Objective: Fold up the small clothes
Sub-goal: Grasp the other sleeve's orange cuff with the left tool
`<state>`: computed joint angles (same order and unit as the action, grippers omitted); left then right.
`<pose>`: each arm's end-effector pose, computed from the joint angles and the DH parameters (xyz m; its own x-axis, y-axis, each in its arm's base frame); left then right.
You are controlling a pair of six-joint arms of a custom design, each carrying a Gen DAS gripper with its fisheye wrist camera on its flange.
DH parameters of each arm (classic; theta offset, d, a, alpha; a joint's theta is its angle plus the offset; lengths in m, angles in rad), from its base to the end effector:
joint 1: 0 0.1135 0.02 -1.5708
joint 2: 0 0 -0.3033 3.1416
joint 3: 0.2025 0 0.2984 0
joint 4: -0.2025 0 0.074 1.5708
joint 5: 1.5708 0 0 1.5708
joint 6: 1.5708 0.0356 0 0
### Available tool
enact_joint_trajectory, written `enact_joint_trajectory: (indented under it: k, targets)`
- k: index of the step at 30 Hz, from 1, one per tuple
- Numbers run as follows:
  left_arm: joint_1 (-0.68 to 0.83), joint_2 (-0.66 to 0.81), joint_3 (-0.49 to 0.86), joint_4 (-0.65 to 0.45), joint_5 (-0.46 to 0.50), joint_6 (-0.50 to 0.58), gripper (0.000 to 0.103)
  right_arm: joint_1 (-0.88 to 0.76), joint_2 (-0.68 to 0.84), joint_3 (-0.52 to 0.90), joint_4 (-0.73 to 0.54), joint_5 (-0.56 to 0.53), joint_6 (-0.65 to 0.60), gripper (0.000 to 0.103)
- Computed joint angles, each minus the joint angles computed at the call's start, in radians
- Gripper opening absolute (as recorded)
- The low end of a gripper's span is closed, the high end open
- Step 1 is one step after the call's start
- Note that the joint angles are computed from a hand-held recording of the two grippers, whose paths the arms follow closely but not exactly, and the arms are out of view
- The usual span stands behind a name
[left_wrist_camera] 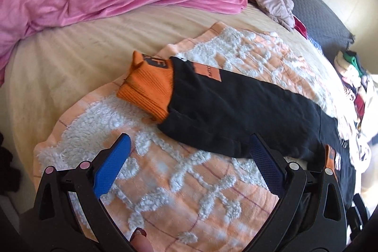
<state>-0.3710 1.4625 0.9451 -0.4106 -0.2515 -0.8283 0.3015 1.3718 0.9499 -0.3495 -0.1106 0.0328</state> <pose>0.3163 -0.1136 0.2358 -0.6607 -0.5087 -0.5521 -0.4062 0.8607 -0.3070 0.3137 0.1017 0.2696 -0.6775 -0.1765 -0.7140 -0.3487 0.9319 0.1004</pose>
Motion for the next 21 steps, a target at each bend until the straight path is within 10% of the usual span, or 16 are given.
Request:
enact_joint_trajectory:
  k: [14, 19, 21]
  targets:
    - [0.1, 0.036, -0.021, 0.119, 0.056, -0.034, 0.084, 0.085, 0.112, 0.091, -0.007, 0.017, 0.004, 0.091]
    - [0.108, 0.069, 0.004, 0.146, 0.036, -0.034, 0.057, 0.117, 0.128, 0.101, -0.002, 0.025, 0.003, 0.091]
    - [0.111, 0.082, 0.011, 0.161, 0.029, -0.036, 0.032, 0.122, 0.134, 0.101, 0.003, 0.021, 0.011, 0.091]
